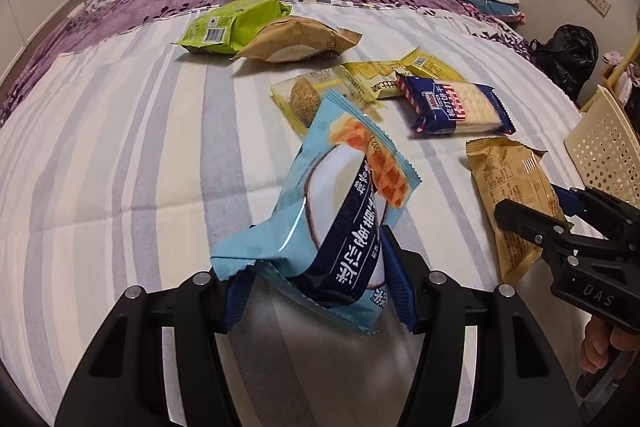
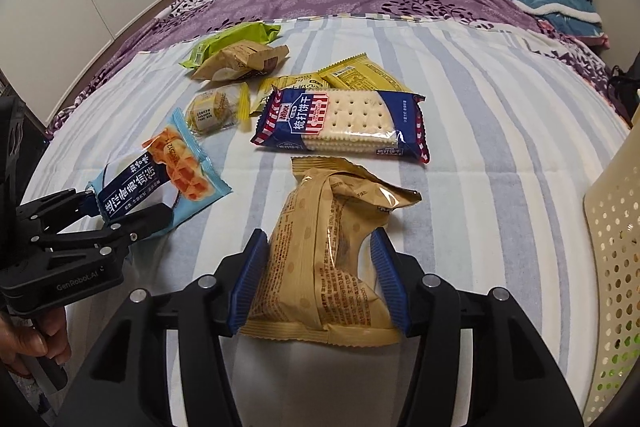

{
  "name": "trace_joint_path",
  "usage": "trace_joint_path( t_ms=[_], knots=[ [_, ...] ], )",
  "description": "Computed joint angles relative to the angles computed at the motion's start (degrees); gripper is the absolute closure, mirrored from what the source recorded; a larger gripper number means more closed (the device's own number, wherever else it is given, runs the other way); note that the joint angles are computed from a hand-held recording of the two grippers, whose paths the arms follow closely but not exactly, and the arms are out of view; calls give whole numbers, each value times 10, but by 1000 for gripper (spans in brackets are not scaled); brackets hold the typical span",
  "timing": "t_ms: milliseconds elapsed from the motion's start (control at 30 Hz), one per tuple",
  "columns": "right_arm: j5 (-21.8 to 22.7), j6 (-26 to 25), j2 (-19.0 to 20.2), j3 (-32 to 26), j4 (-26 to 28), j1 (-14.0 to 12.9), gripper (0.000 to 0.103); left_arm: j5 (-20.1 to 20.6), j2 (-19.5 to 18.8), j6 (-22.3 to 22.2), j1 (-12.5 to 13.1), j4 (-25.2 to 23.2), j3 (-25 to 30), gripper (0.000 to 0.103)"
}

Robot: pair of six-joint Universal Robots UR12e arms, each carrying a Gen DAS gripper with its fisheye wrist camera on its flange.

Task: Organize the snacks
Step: 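Carry the tan paper bag into the cream basket and release with the right tool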

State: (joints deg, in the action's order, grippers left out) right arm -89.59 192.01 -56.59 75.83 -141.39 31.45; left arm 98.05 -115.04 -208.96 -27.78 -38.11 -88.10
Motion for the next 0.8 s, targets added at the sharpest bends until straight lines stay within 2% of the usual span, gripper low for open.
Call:
trace_joint_path(
  t_ms=[200,333,633,700,767,800],
  knots=[
    [0,2,-4,7,-7,-1,58,4,-7,9,-1,0,8,43],
    [7,1,-13,16,-22,-2,73,2,-2,3,-3,15,1,47],
    [12,5,-24,25,-54,-4,74,16,8,7,-8,33,2,54],
    [14,14,-23,22,-42,-4,72,17,10,7,-9,34,2,54],
    [25,27,-20,19,-29,-7,47,18,11,7,-10,34,2,54],
    [27,36,-19,20,-27,-7,44,18,13,7,-11,35,1,54]
  ],
)
